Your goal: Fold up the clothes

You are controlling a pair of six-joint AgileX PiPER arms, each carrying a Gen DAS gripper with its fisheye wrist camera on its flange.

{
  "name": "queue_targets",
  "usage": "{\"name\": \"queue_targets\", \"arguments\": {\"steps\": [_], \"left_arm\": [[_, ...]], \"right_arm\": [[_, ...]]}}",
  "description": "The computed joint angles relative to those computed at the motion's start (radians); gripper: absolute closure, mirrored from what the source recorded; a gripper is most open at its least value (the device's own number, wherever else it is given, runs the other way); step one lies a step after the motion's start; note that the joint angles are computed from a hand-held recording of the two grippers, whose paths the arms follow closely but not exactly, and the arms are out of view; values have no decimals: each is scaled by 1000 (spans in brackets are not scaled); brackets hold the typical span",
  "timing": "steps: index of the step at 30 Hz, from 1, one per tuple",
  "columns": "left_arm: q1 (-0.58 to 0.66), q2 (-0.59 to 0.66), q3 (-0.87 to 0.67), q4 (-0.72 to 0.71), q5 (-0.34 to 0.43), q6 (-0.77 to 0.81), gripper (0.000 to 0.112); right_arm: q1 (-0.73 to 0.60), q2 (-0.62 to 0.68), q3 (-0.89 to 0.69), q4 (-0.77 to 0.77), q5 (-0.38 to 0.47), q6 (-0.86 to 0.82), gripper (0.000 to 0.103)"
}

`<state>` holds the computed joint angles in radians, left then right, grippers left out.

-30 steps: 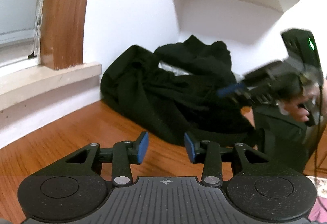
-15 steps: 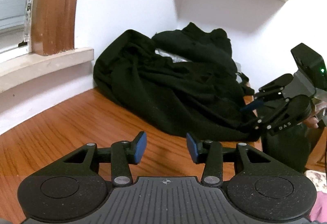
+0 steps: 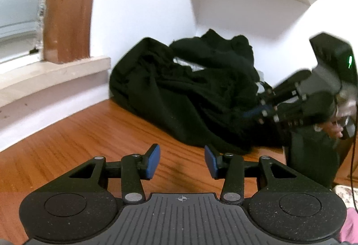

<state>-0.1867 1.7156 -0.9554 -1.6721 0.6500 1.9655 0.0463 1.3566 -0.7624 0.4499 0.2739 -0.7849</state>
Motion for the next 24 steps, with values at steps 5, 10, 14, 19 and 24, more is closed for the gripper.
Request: {"name": "queue_targets", "arguments": {"steps": [5,10,14,19,24], "left_arm": [[101,-66,47,-25,50,22,66],[284,-124,73,26,151,-12,66],[431,-137,80,64,203,-25,66],[620,-116,55,123,281,-73,67],[726,-90,25,185,318,-118,66]], "right_arm": [[178,65,-181,-142,-10,217,98],[332,244,-456,-348,31,472,98],[426,398,-655,-340,60,494,98],[521,551,-895,-200,117,417,99],[575,683,-1121,-121,164,406,97]]}}
